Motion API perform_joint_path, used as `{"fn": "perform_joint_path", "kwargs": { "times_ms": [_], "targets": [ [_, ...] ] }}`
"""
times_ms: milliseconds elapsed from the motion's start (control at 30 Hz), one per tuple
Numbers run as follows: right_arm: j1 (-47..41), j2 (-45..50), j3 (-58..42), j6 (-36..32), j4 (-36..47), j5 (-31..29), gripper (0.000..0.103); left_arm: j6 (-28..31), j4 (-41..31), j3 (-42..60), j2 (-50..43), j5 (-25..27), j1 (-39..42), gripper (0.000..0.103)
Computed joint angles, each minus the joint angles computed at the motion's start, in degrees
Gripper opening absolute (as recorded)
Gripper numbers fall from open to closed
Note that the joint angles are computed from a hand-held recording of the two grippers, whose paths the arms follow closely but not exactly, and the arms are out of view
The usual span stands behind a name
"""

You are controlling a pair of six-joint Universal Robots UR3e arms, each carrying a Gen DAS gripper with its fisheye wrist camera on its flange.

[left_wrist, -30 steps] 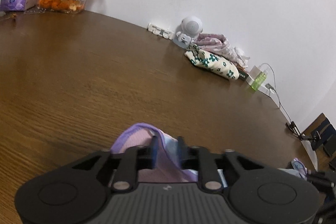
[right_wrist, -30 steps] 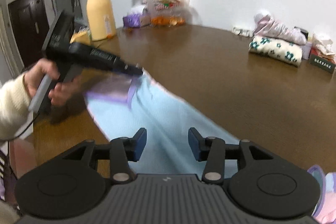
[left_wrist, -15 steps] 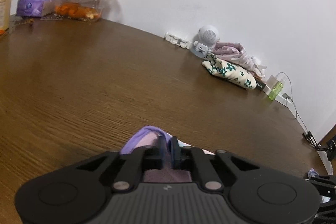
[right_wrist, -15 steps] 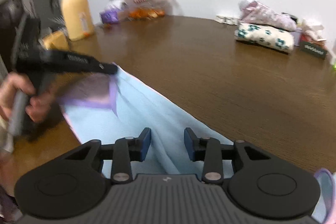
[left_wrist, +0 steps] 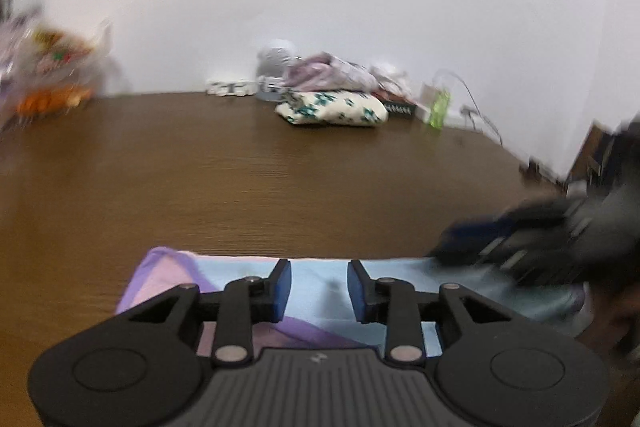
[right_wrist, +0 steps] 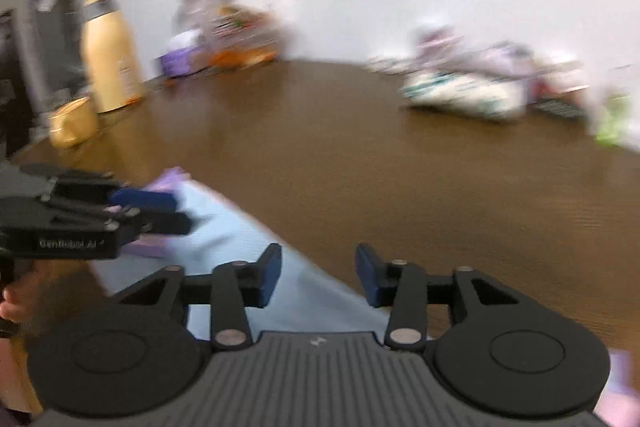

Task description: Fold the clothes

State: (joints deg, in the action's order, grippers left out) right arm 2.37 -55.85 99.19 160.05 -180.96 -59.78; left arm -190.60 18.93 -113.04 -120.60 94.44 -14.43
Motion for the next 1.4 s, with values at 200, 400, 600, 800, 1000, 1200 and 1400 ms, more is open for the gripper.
{"fn": "perform_joint_path", "kwargs": {
  "times_ms": [200, 400, 600, 800, 1000, 1200, 1400],
  "targets": [
    [-2.6, -3.3, 11.5, -1.9, -12.3, -18.9, 0.044, 0.2, -2.9, 3.1, -3.5, 1.2, -1.9, 0.028],
    [-5.4, -0.4, 18.6, 12.3, -26.1, -21.9, 0.002, 0.3, -3.2, 3.9, -4.7, 6.1, -4.5, 0.029],
    [-12.9, -0.1, 37.4, 21.7, -53.3, -21.8, 0.002, 0.3, -4.4, 4.3, -4.3, 7.2, -4.9, 0.029],
    [-17.9, 0.1, 47.9, 21.7, -61.0, -17.9, 0.023, 0.7, -3.3, 5.3, -5.7, 10.1, -6.4, 0.029],
    [-23.4, -7.4, 49.9, 18.9, -61.1, -8.9, 0.051, 0.8, -3.1, 4.0, -3.2, 9.9, -7.2, 0.029],
    [-19.7, -10.0, 32.4, 13.2, -31.9, -8.3, 0.048, 3.3, -3.8, 11.2, -5.7, 1.1, -10.5, 0.033],
    [-24.4, -9.7, 28.8, 14.2, -21.5, -2.8, 0.041, 13.7, -14.2, 28.0, -13.6, -2.9, -15.9, 0.040]
  ]
}}
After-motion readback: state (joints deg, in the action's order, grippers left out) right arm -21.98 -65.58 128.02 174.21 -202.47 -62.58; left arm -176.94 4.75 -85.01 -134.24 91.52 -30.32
